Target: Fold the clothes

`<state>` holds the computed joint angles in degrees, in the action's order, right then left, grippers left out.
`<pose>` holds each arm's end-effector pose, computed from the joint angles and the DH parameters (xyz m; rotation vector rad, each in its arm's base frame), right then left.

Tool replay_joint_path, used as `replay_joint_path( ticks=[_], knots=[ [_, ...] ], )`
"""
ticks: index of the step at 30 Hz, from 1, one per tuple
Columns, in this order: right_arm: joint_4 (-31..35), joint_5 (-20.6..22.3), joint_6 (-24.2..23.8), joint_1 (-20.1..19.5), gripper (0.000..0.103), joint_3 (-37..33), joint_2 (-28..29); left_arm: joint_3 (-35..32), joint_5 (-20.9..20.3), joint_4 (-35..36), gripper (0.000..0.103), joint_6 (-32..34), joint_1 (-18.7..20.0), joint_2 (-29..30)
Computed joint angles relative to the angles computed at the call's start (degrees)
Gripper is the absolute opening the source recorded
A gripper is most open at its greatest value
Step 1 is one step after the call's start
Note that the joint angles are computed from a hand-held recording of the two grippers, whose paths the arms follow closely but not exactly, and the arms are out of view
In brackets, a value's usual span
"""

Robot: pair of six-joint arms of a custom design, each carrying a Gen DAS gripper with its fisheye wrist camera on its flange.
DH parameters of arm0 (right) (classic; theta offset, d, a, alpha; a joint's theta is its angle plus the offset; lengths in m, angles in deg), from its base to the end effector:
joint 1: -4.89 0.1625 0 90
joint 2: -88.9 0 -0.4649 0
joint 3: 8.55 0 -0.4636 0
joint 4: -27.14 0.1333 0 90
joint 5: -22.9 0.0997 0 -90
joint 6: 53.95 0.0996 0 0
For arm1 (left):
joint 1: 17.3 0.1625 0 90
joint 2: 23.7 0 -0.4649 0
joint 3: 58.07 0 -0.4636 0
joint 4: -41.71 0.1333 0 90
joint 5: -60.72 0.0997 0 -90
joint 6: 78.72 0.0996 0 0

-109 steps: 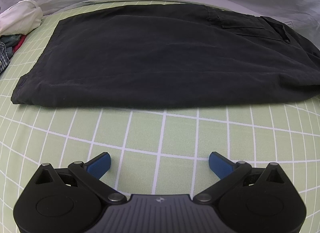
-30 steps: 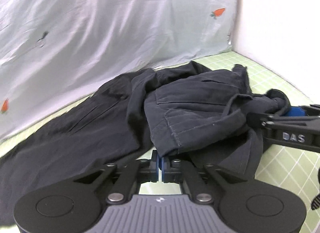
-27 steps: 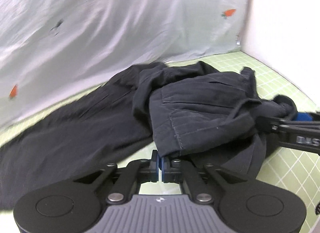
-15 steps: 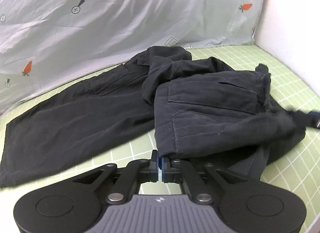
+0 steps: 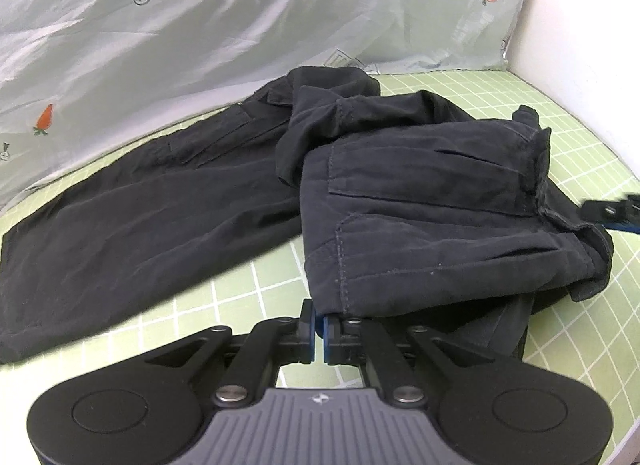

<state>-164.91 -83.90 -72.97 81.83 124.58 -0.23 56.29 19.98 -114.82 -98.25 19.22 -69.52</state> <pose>-0.0053 -0.4856 0.3394 -0.0701 -2.3555 1.1567 -0.3507 -0.5195 -0.0040 0.7073 2.2522 -0.6105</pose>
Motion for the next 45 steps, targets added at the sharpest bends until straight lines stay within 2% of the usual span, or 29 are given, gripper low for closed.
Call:
replay_joint_path(
  ticks=[3, 7, 8, 11, 12, 13, 14, 15, 17, 22, 24, 27, 28, 30, 31, 32, 33, 35, 37, 38, 39, 40, 41, 43, 45],
  knots=[
    [2.46, 3.69, 1.37, -1.14, 0.040, -2.56, 1.87, -0.37, -1.43, -0.05, 0.006, -0.05, 0.67, 0.22],
    [6.95, 8.81, 2.97, -2.38, 0.030, -6.22, 4.25, -1.18, -3.47, 0.92, 0.014, -0.18, 1.71, 0.81],
    [7.94, 9.51, 3.11, -2.45, 0.027, -6.91, 4.80, -1.38, -3.79, 1.12, 0.015, -0.24, 1.97, 1.02],
    [11.36, 8.67, 3.37, -2.20, 0.025, -8.77, 6.26, -2.21, -4.19, 2.44, 0.015, -1.71, 2.84, 1.65],
    [12.75, 9.34, 4.00, -2.46, 0.021, -9.19, 6.45, -2.43, -4.49, 2.55, 0.015, -2.22, 3.21, 1.81],
    [13.17, 10.59, 4.47, -2.85, 0.018, -9.18, 6.44, -2.49, -5.01, 2.27, 0.013, -2.72, 3.59, 1.84],
    [13.38, 12.25, 4.39, -3.33, 0.007, -8.96, 6.19, -2.26, -5.75, 1.02, 0.013, -2.79, 3.91, 1.72],
    [13.13, 13.42, 3.99, -3.61, 0.004, -8.66, 6.00, -1.59, -6.06, -1.81, 0.006, -2.55, 3.96, 1.52],
    [10.30, 11.43, 1.29, -2.55, 0.002, -7.84, 5.98, -0.88, -5.37, -5.07, 0.004, -2.83, 3.48, 1.00],
    [-2.11, 1.21, -6.79, 2.34, 0.002, -6.11, 6.05, -0.97, 2.93, -2.84, 0.003, -5.60, 1.50, -1.03],
    [-7.99, -2.40, -8.98, 3.75, 0.002, -6.46, 6.15, -1.10, 8.92, -0.90, 0.003, -5.93, 0.25, -1.94],
    [-9.67, -3.22, -9.98, 4.14, 0.002, -8.25, 4.56, -0.62, 12.38, 0.85, 0.003, -6.48, -0.80, -4.70],
    [-10.62, -3.28, -11.35, 4.41, 0.002, -8.82, 4.45, -0.51, 15.39, 1.62, 0.003, -5.91, -1.72, -5.08],
    [-16.05, -5.61, -18.58, 5.79, 0.002, -10.05, 6.13, -0.46, 22.57, 3.53, 0.002, -3.66, -3.54, -5.35],
    [-19.30, -6.86, -22.96, 6.52, 0.002, -10.78, 7.23, -0.44, 24.77, 5.46, 0.002, -4.00, -3.85, -5.81],
    [-22.18, -8.02, -26.75, 7.03, 0.002, -11.66, 8.39, -0.19, 25.18, 7.03, 0.002, -5.98, -3.64, -6.70],
    [-23.60, -9.46, -28.32, 7.03, 0.002, -12.71, 9.60, 0.11, 24.07, 9.20, 0.002, -9.33, -2.98, -7.62],
    [-22.53, -12.38, -27.87, 6.31, 0.003, -14.54, 11.42, 0.42, 20.63, 14.36, 0.003, -16.43, -1.20, -9.00],
    [-17.07, -16.07, -24.02, 5.55, 0.011, -15.34, 12.02, 0.70, 16.85, 20.17, 0.003, -22.91, 0.73, -9.71],
    [-15.34, -16.92, -21.92, 5.22, 0.022, -14.92, 11.88, 1.09, 15.33, 22.76, 0.005, -25.56, 1.50, -10.03],
    [-14.04, -16.61, -19.77, 4.80, 0.040, -13.85, 11.21, 1.31, 13.76, 25.56, 0.006, -28.75, 2.00, -10.38],
    [-13.15, -16.28, -17.64, 4.54, 0.049, -12.51, 10.35, 1.68, 12.17, 27.26, 0.006, -31.28, 2.47, -10.67],
    [-12.88, -16.62, -15.70, 4.54, 0.056, -11.20, 9.63, 2.58, 9.92, 26.56, 0.007, -33.08, 2.68, -11.43],
    [-11.82, -17.31, -11.15, 4.44, 0.060, -8.56, 7.99, 5.30, 5.15, 21.55, 0.022, -34.94, 3.07, -13.25],
    [-8.10, -17.97, -3.13, 3.72, 0.065, -5.67, 5.30, 7.18, 1.87, 18.22, 0.032, -35.87, 3.11, -14.49]
  ],
)
